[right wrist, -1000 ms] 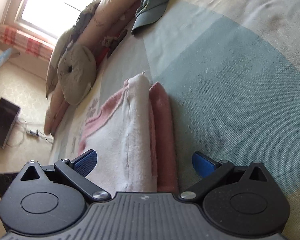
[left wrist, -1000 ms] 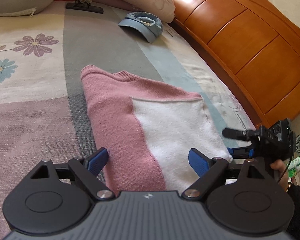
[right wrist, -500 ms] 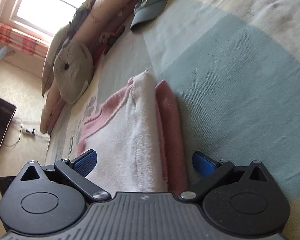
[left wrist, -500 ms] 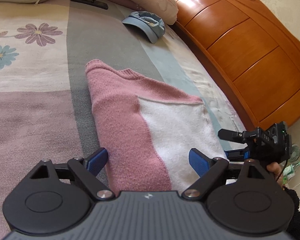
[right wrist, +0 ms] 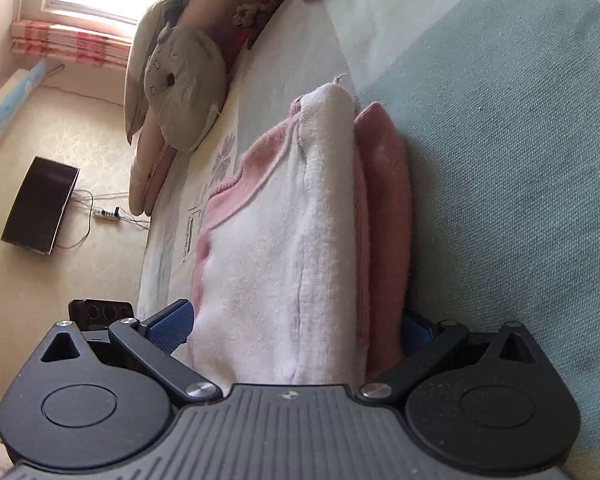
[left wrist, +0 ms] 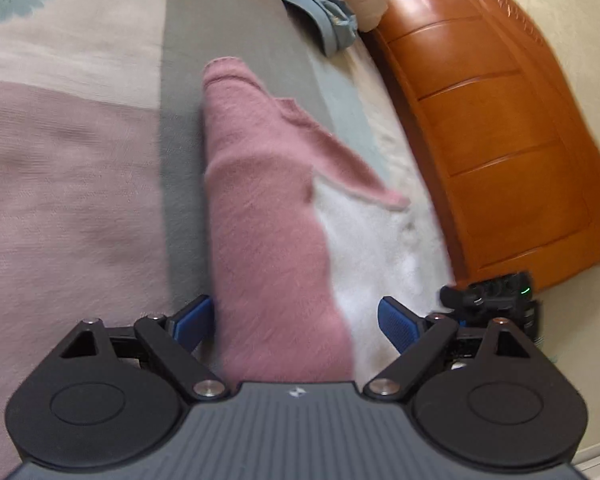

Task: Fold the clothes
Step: 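Lower both open grippers onto the sides of the folded sweater bundle, then close both grippers on the folded sweater bundle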

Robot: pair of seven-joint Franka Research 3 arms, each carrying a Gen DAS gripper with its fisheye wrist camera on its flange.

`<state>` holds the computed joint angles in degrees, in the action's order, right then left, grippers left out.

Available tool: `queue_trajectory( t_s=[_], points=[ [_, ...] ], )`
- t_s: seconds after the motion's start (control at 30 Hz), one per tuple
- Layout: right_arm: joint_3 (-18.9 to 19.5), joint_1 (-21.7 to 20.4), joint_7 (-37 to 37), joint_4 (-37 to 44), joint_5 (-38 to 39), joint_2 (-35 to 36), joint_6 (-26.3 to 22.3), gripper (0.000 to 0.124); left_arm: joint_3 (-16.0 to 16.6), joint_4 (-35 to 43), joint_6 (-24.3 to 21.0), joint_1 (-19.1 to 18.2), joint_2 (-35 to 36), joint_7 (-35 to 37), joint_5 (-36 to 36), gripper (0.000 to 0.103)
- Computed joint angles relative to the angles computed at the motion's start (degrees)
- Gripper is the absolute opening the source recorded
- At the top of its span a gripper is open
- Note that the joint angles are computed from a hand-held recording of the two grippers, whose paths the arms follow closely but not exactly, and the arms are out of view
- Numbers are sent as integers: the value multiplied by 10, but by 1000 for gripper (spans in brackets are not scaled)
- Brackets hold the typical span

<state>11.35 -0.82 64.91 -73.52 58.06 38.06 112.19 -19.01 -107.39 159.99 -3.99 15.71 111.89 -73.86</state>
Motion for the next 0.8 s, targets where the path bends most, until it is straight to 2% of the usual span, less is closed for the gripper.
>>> queue_trajectory(
  t_s=[0.07,0.13,0.2,0.33,0.43,0.47,0.57,0.67,0.73,0.8],
  points=[
    [-2,7,33,47,-13,29,-11,103,0,33,-10,2,27,-3,9,92],
    [4,7,43,73,-13,47,-10,103,-9,56,-23,12,46,3,-1,98],
    [10,4,47,82,-12,55,-10,103,-15,57,-37,23,48,7,-14,97],
    [22,-15,-23,13,13,15,5,103,-15,29,-55,32,25,37,-54,94],
    [22,-21,-84,-26,37,-7,8,103,-5,35,-55,26,30,47,-81,94],
    [19,-19,-83,-23,41,-5,8,103,-2,45,-52,21,38,42,-78,94],
    [7,-5,-18,15,36,17,10,103,3,87,-58,11,68,13,-29,101],
    [5,4,54,77,12,54,-5,103,-4,101,-62,17,78,-20,11,101],
    [10,3,69,84,4,59,-6,103,-14,90,-76,31,72,-29,5,101],
    [16,-3,54,54,8,40,6,103,-15,85,-102,39,67,-42,12,101]
  ],
)
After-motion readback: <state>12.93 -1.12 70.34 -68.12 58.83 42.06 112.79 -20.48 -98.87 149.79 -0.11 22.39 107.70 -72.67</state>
